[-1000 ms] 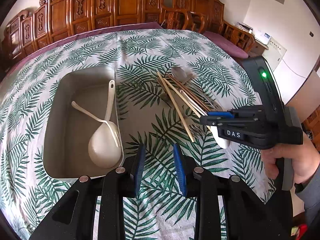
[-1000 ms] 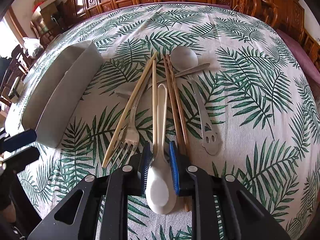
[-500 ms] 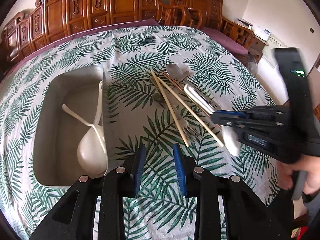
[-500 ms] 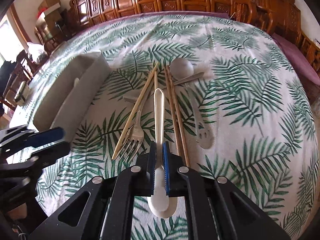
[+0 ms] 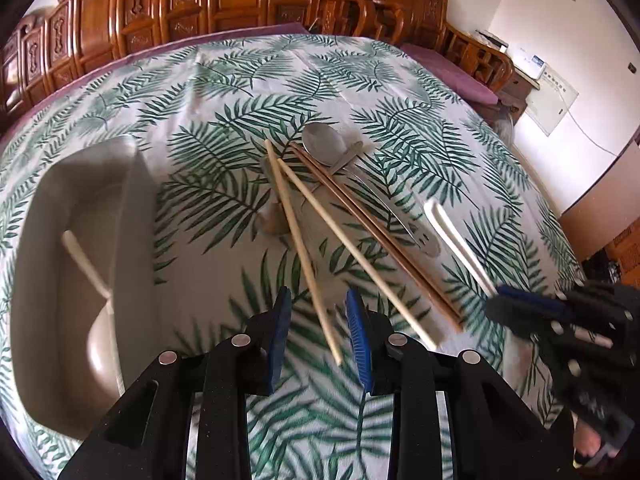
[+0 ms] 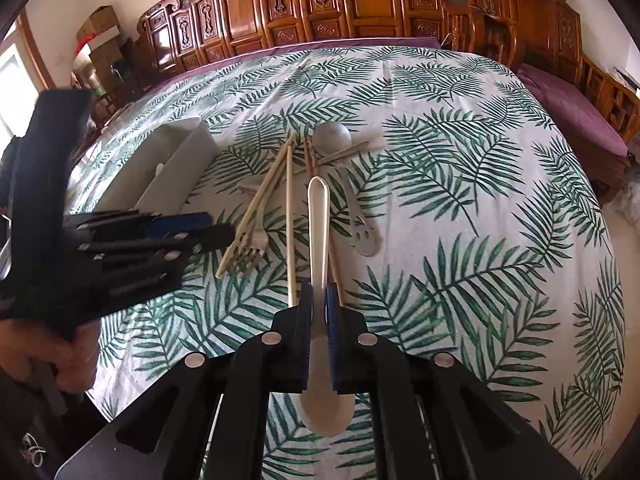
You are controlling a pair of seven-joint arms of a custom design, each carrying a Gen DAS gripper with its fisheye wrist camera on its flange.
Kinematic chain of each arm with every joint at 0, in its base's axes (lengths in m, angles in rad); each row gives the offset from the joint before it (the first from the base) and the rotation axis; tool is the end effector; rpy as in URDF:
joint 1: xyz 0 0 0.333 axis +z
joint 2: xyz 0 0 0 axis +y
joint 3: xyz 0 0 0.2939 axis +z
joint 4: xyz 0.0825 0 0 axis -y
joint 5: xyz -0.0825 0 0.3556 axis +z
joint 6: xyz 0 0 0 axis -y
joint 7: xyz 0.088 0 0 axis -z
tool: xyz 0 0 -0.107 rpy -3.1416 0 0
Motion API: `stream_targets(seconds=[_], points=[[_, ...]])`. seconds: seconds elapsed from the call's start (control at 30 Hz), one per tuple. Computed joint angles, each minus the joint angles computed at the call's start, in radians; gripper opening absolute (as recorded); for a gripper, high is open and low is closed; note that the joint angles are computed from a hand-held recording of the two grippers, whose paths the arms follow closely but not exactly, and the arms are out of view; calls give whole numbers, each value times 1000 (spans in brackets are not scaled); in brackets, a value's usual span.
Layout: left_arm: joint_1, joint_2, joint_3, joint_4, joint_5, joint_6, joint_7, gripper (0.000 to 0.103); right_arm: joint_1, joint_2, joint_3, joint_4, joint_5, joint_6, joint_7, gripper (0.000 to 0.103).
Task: Organize utensils
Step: 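Lift the white spoon and chopstick and carry both over the grey tray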
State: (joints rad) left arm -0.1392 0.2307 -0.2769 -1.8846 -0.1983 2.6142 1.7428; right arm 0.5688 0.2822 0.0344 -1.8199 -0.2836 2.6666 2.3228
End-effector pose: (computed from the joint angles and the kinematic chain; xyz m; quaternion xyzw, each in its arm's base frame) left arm 0.5749 -0.2372 0.4392 -0.5249 0.8083 -0.2561 0.0746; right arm 0.5238 0.3685 0.4391 -0.6971 0.6551 -0.1219 0.2646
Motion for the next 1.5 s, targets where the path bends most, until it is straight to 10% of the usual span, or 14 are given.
stream_targets(seconds=[0.6,1.5], points=[[10,56,-4,68,39,-53,-101,4,-7,-29,3,-34,-14,3,39,8],[14,-268,129,-184,-133,68,173,4,118,207,-8,436,-39,-211,5,8]])
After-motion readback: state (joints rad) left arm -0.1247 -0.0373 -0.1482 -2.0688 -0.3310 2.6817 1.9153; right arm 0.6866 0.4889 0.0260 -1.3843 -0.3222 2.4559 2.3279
